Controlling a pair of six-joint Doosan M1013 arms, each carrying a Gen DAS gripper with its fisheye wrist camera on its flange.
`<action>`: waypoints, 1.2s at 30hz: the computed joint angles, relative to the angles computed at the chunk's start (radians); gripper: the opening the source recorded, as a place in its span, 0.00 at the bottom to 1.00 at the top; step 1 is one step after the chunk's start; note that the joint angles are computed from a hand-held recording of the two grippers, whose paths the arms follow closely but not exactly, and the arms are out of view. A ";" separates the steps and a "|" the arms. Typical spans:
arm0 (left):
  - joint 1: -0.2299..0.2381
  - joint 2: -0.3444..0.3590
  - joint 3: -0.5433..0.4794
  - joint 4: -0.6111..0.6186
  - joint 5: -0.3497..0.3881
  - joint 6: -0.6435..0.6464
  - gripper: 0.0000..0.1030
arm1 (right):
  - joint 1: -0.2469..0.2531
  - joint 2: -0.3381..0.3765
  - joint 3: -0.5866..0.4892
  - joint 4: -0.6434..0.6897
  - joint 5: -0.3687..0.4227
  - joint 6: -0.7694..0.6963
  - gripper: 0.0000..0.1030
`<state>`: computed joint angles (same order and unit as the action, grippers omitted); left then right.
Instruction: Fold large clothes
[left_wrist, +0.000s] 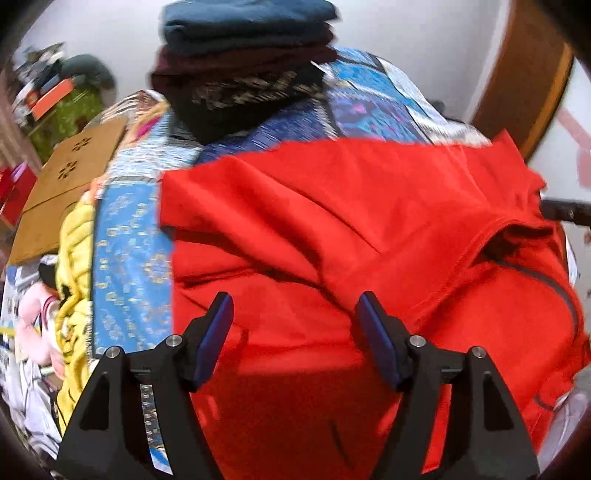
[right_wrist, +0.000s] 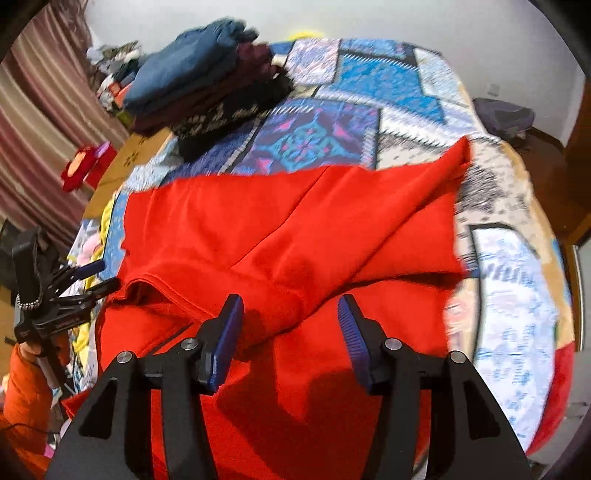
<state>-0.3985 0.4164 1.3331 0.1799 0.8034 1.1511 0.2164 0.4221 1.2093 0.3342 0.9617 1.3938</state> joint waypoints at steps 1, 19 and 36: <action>0.006 -0.006 0.004 0.010 -0.009 -0.030 0.67 | -0.005 -0.004 0.000 -0.002 -0.011 0.011 0.48; 0.189 0.031 0.033 -0.588 -0.157 -0.037 0.67 | -0.108 0.067 -0.080 0.111 0.026 0.240 0.48; 0.155 0.121 -0.046 -0.332 -0.126 -0.171 0.67 | -0.122 0.142 -0.155 0.203 0.083 0.231 0.57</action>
